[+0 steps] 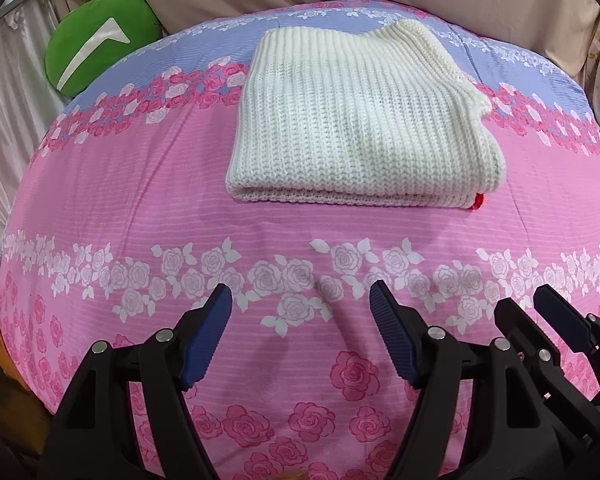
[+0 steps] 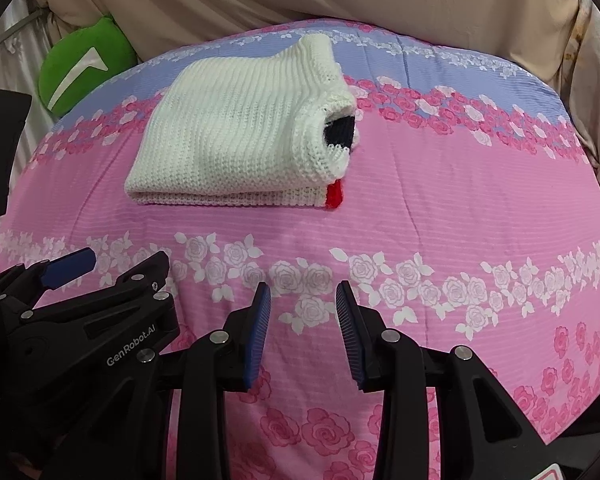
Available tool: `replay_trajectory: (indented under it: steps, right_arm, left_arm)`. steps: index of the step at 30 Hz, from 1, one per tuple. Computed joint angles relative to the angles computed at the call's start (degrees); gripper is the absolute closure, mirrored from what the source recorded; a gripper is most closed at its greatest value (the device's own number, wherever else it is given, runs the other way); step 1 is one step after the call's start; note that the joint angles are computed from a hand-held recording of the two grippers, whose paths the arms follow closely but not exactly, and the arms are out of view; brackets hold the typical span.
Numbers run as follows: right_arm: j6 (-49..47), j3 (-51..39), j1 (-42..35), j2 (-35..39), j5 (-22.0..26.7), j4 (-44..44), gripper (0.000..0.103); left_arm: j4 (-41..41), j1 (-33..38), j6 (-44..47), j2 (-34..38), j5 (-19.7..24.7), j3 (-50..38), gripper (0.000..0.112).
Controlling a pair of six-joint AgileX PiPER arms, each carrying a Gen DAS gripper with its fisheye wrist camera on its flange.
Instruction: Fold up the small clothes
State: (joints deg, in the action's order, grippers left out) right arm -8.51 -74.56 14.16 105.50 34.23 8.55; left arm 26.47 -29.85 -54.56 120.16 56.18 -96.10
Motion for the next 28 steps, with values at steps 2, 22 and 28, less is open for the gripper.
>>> replay_trajectory:
  steps: [2, 22, 28]
  right_arm:
    - [0.4, -0.1, 0.0, 0.2, 0.0, -0.3, 0.068]
    - [2.8, -0.8, 0.0, 1.3, -0.6, -1.7, 0.068]
    - [3.1, -1.7, 0.1, 2.0, -0.1, -1.8, 0.068]
  left_arm:
    - [-0.3, 0.2, 0.8, 0.3, -0.1, -0.3, 0.043]
    - [0.0, 0.6, 2.0, 2.6, 2.4, -3.8, 0.031]
    - [0.1, 0.6, 2.3, 3.2, 3.0, -4.8, 0.033]
